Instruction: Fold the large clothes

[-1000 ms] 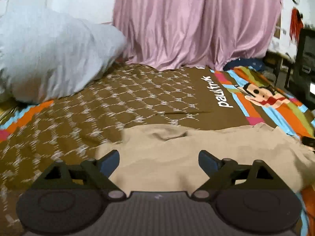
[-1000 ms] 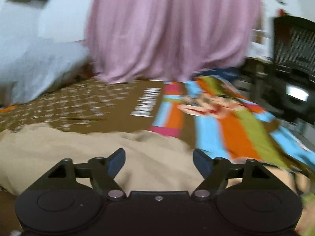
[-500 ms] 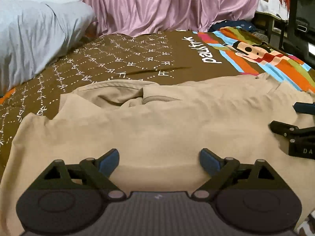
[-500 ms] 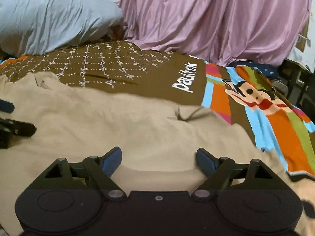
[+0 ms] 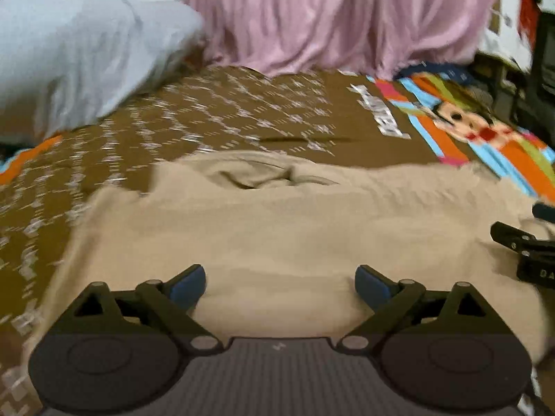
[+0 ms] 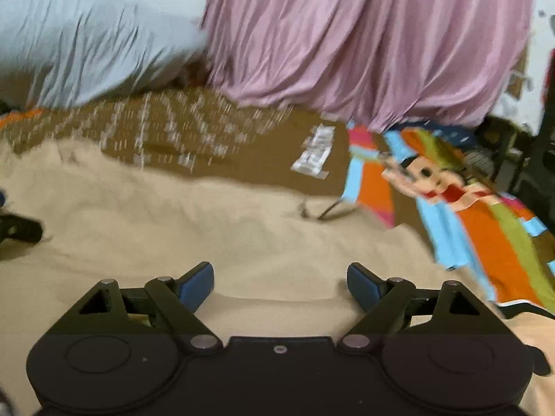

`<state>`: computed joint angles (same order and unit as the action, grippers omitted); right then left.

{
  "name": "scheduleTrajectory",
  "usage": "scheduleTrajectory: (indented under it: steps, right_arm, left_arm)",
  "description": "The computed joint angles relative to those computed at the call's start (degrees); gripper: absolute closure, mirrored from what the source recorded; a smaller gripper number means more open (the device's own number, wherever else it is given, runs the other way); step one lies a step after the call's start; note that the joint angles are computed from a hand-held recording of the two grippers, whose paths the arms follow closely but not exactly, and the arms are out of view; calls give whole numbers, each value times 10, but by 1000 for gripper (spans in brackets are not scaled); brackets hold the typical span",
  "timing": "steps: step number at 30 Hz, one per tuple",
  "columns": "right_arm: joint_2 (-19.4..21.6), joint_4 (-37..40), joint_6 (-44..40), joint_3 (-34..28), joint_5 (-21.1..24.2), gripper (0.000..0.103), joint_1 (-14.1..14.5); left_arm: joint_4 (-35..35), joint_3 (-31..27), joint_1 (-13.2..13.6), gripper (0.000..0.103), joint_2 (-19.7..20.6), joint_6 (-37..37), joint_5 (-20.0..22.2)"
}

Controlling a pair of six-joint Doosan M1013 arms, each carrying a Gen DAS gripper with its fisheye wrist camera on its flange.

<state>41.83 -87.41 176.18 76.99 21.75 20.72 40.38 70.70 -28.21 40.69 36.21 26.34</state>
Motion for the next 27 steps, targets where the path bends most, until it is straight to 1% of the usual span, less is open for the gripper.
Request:
scheduleTrajectory:
  steps: [1, 2, 4, 5, 6, 7, 8, 9, 10, 11, 14, 15, 16, 17, 19, 22, 24, 26, 27]
  right_arm:
    - [-9, -45, 59, 13, -9, 17, 1]
    - [-15, -72, 95, 22, -17, 17, 2]
    - [-26, -166, 174, 41, -24, 15, 8]
    - [-29, -212, 199, 49, -21, 12, 12]
    - [-31, -247, 207, 57, -19, 10, 16]
    - [-32, -265, 201, 61, -21, 8, 19]
    - [-32, -271, 182, 64, -22, 9, 22]
    - [-30, -275, 164, 68, -5, 10, 28]
    - [-27, -268, 150, 69, 6, 10, 31]
    - [-26, -256, 140, 70, 7, 10, 32]
    - [-23, -181, 111, 63, -37, 11, 22]
    - [-23, -152, 91, 60, -49, 11, 19]
    - [-23, -132, 76, 58, -54, 10, 17]
    - [-23, -133, 78, 58, -54, 10, 18]
    - [-24, -171, 114, 63, -48, 10, 19]
    - [-24, -191, 136, 66, -46, 10, 20]
    - [-24, -199, 145, 68, -45, 9, 20]
    - [-24, -203, 149, 68, -42, 8, 20]
    - [-24, -203, 150, 67, -41, 8, 20]
  left_arm:
    - [17, 18, -1, 1, -14, -32, 0]
    - [35, 34, -1, 0, -26, -66, -2]
    - [68, 70, -3, 0, -51, -134, -5]
    - [70, 83, -3, 0, -62, -157, -5]
    - [68, 99, -2, 0, -72, -178, -9]
    - [57, 108, 0, 0, -79, -185, -12]
    - [45, 117, 2, 0, -85, -193, -16]
    - [30, 127, 4, 0, -91, -201, -24]
    - [14, 136, 7, 0, -96, -203, -34]
    - [-15, 143, 11, 0, -98, -193, -43]
    - [-119, 151, 23, 0, -97, -142, -68]
    - [-122, 153, 26, 0, -96, -150, -79]
    - [-104, 155, 27, 0, -94, -178, -89]
    - [-80, 157, 28, 0, -92, -210, -99]
    - [-45, 160, 33, 0, -88, -260, -125]
    - [8, 164, 38, 0, -82, -335, -158]
    - [40, 165, 40, 0, -78, -376, -172]
    - [104, 162, 41, 0, -73, -441, -179]
    - [118, 158, 41, 0, -70, -450, -180]
